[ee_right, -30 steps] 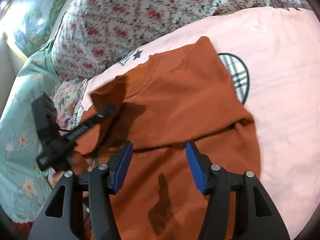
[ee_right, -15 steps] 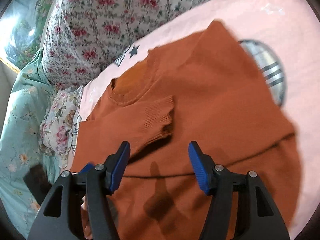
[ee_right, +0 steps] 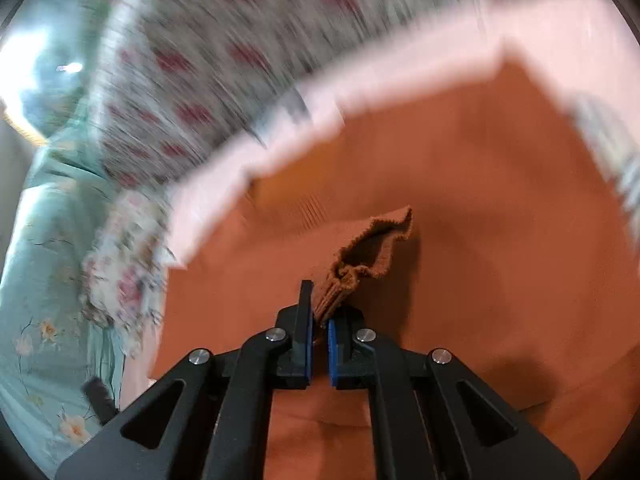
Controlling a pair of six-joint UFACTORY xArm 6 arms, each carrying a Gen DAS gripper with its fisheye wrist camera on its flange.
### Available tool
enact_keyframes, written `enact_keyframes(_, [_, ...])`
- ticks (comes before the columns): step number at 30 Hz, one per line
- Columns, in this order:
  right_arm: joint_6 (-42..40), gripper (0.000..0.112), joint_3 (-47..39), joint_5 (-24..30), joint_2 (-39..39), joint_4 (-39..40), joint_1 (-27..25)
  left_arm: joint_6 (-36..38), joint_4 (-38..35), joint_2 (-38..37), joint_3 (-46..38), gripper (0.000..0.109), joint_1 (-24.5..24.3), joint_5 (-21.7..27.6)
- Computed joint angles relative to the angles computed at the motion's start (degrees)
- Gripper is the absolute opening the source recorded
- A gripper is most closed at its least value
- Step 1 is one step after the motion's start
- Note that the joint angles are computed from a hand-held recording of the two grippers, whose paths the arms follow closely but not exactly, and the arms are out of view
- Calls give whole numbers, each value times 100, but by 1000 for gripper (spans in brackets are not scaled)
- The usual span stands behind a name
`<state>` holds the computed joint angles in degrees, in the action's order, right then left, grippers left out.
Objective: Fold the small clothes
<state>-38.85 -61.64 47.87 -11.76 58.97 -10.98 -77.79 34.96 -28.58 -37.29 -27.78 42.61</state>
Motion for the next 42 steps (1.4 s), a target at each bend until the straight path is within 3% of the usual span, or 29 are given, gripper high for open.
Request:
enact_keyframes(2, [-182,7,-13,-273,-177,71,-216,35,16,115,-72,62,73,38])
enact_keyframes(5, [107,7,-229,-331,126,-496,-462,9,121,236,-182,56,61,105])
enact_keyframes(8, [260,7,-336,-255,504,-905,-534,-116,216,146,-139,40,35,14])
enact_keyframes(10, [204,7,-305,-304,576,-992,-485,-330,294,1,-38,39,61,-54])
enact_keyframes(15, [-1002,7,-79,-241,157,306,-616,-560,237,-225,246,39,193,-323])
enact_keyframes(19, [-556,7,20,-645,364,-673,-404,-530,200,-208,238,40,182,-350])
enact_keyframes(22, [27,7,32,-582,703,-1469,-414,-423,93,-204,257,42,211,-393])
enact_keyframes(28, [101,15,270,-302,264,-1656,-694,335,-466,-423,281,42,106,-172])
enact_keyframes(30, [-155,16,373,99,-109,-1487,-960,444,-602,-714,435,42,-42,-79])
enact_keyframes(34, [-724,38,642,1201,-883,-1042,-1773,694,-1153,-1690,1040,49,-592,33])
enact_keyframes(36, [-1049,40,919,1791,-1373,-929,-2300,599,-1233,-2044,1222,51,-944,224])
enact_keyframes(40, [-1554,46,1249,3361,-1883,-858,-3493,-34,-1119,-2706,1470,58,-2019,845])
enact_keyframes(42, [-1791,50,1410,3846,-2037,-950,-4001,-477,-1048,-2980,1565,63,-2572,1092])
